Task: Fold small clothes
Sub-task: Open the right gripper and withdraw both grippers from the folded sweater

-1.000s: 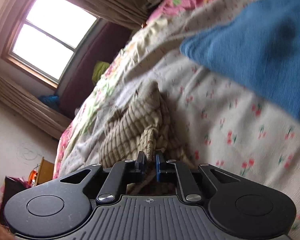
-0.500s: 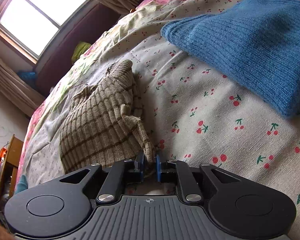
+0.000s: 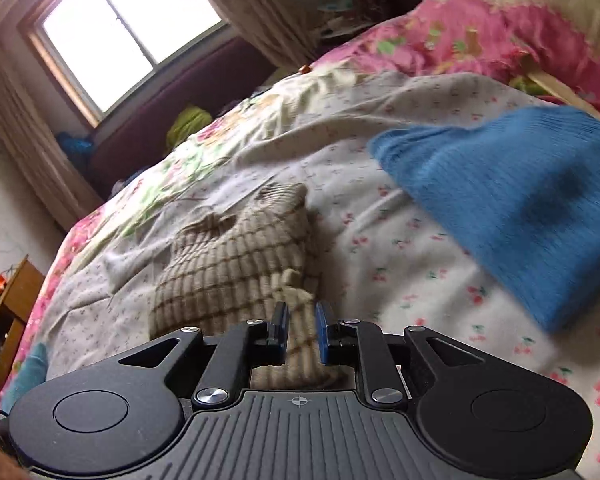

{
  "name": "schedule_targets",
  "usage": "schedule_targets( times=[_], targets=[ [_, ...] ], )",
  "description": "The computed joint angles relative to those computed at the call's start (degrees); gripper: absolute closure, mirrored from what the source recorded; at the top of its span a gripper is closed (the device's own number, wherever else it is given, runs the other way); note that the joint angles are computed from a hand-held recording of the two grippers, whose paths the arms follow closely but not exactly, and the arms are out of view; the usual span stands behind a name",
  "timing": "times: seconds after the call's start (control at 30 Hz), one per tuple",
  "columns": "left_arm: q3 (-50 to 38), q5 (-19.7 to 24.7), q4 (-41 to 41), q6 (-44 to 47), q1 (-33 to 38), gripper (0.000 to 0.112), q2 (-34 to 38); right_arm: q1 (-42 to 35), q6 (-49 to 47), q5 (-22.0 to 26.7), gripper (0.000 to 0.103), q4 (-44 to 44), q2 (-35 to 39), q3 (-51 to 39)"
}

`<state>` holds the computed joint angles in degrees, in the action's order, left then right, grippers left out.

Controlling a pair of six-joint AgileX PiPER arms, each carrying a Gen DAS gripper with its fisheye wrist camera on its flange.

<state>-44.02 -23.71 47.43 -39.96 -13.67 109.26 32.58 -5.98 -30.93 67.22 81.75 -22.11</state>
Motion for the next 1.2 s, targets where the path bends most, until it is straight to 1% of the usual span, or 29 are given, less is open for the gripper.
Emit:
schedule_targets(
  times=[0.07,0.1,0.13,0.17,0.2,0.27,0.4,0.47,0.53,0.6,0.73,0.87,0.9,0.97,1.03,1.07,1.2],
  targets=[
    [0.1,0.0,0.1,0.1,0.0,0.019,-0.1,-1.7,-0.4,1.8,0.086,-2.7,2.9,-2.3],
    [0.1,0.1,0.3,0.0,0.0,0.019,-0.1,-3.5,-0.5,4.2,0.086,-4.2,4.6,-3.6],
    [0.1,0.1,0.4,-0.1,0.0,0.019,-0.1,-5.1,-2.4,6.8,0.086,-3.4,6.9,-5.5],
    [0.0,0.2,0.6,-0.3,0.0,0.019,-0.2,-5.6,-5.9,7.8,0.086,-0.4,9.3,-7.0],
    [0.0,0.2,1.0,-0.7,0.1,0.019,-0.2,-5.3,-9.3,7.7,0.086,2.7,10.8,-7.9],
    [-0.1,0.5,2.1,-1.7,0.2,0.019,-0.4,-3.1,-12.4,5.4,0.087,5.9,10.6,-7.7],
    [1.3,1.5,2.6,-1.6,0.2,0.019,-2.2,5.2,-18.9,-1.9,0.083,15.1,5.8,-5.3],
    [1.9,2.5,1.4,-0.3,-0.4,0.019,-3.1,9.6,-18.4,-4.2,0.083,16.9,3.4,-3.4],
    [2.6,3.4,-0.5,1.8,-1.1,0.019,-4.0,13.1,-17.0,-4.9,0.082,17.8,2.5,-2.2],
    [3.5,4.3,-3.4,4.8,-1.9,0.019,-4.9,16.8,-17.2,-6.5,0.082,20.5,3.5,-1.9],
    [5.4,6.4,-9.5,10.1,-3.7,0.019,-7.5,19.9,-15.3,-5.8,0.081,22.2,5.4,-1.7],
    [6.8,8.9,-15.8,15.5,-5.2,0.018,-9.8,24.2,-16.3,-8.7,0.08,24.3,7.1,-2.6],
    [7.0,9.5,-16.4,15.7,-5.5,0.018,-10.4,25.1,-16.4,-9.2,0.08,24.7,7.6,-2.9],
    [7.4,10.5,-14.4,12.9,-5.4,0.018,-11.2,26.2,-15.9,-9.7,0.075,24.6,8.0,-2.9],
    [7.8,10.6,-11.3,9.5,-5.0,0.018,-11.8,27.7,-15.9,-10.9,0.075,25.3,8.6,-3.2],
    [8.0,10.8,-11.4,9.5,-5.0,0.018,-12.1,28.2,-16.1,-11.3,0.075,25.7,8.7,-3.3],
    [8.5,12.6,-17.2,14.5,-6.1,0.015,-13.2,29.6,-16.1,-12.7,0.075,26.5,8.8,-3.4]
  ],
)
